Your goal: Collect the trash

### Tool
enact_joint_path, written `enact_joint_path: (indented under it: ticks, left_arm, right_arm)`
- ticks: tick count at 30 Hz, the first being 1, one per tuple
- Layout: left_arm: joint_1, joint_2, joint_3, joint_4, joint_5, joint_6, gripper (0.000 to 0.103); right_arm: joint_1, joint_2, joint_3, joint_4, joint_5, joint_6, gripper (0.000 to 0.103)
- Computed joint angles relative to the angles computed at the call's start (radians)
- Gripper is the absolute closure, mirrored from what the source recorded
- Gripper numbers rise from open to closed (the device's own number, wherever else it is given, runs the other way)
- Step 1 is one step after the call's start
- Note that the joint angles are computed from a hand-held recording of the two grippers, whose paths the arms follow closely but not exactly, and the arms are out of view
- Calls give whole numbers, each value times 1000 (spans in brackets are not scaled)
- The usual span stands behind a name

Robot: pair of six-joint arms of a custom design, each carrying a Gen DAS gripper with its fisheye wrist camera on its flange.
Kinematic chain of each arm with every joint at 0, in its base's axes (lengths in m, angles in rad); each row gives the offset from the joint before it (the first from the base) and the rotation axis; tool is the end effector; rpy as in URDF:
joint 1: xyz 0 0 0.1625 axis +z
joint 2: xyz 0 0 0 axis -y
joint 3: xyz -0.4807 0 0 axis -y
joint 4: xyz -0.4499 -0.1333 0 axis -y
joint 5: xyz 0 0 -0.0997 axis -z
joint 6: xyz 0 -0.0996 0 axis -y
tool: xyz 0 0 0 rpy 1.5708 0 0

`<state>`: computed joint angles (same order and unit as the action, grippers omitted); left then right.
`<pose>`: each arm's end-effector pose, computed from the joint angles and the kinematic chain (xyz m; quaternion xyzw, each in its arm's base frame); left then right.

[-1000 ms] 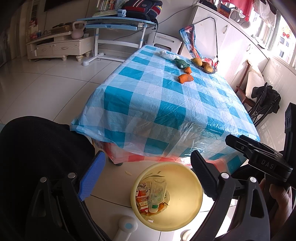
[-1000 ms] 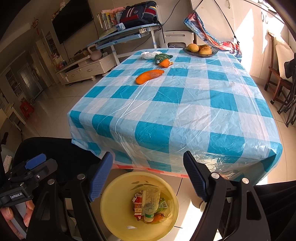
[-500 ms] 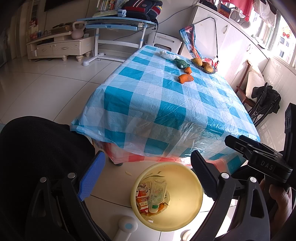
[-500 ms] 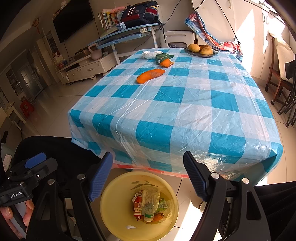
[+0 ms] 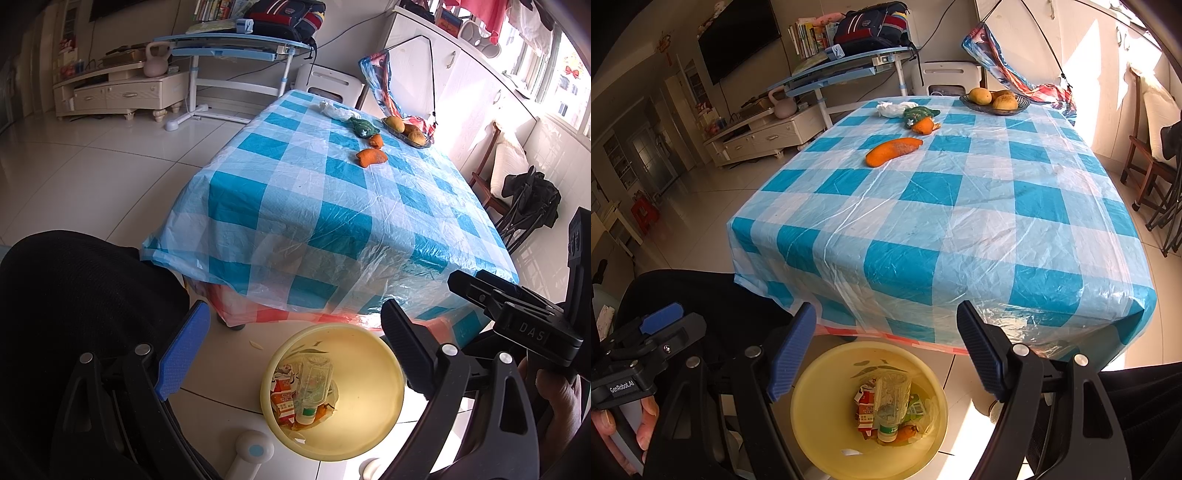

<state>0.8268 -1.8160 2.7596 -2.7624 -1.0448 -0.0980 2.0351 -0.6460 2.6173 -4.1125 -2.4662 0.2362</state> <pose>-0.0447 -0.3192 0.2055 0.2737 0.9189 -0.2144 0.1866 0.1957 -0.2666 0.0390 -0.0226 -0.8733 0.3808 0.3032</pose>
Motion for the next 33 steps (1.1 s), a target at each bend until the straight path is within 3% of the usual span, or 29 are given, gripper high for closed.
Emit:
enact_joint_path:
  ticks: [7, 14, 20, 25, 33]
  left_arm:
    - [36, -34, -44, -48, 13, 30, 13]
    - [95, 91, -153, -147, 8, 134, 13]
    - [114, 261, -261, -248, -6, 217, 13]
    - [117, 463, -401, -313, -12, 308, 13]
    - [157, 802, -727, -194, -112, 193, 13]
  right_arm:
    - [-18, -18, -10, -32, 42, -26, 28]
    - [-64, -71, -40, -23, 91, -103, 28]
    - [-152, -130, -107, 55, 175, -160, 31]
    - [-221, -160, -202, 171, 236, -188, 36]
    - [-312, -170, -281, 278, 269, -229, 49]
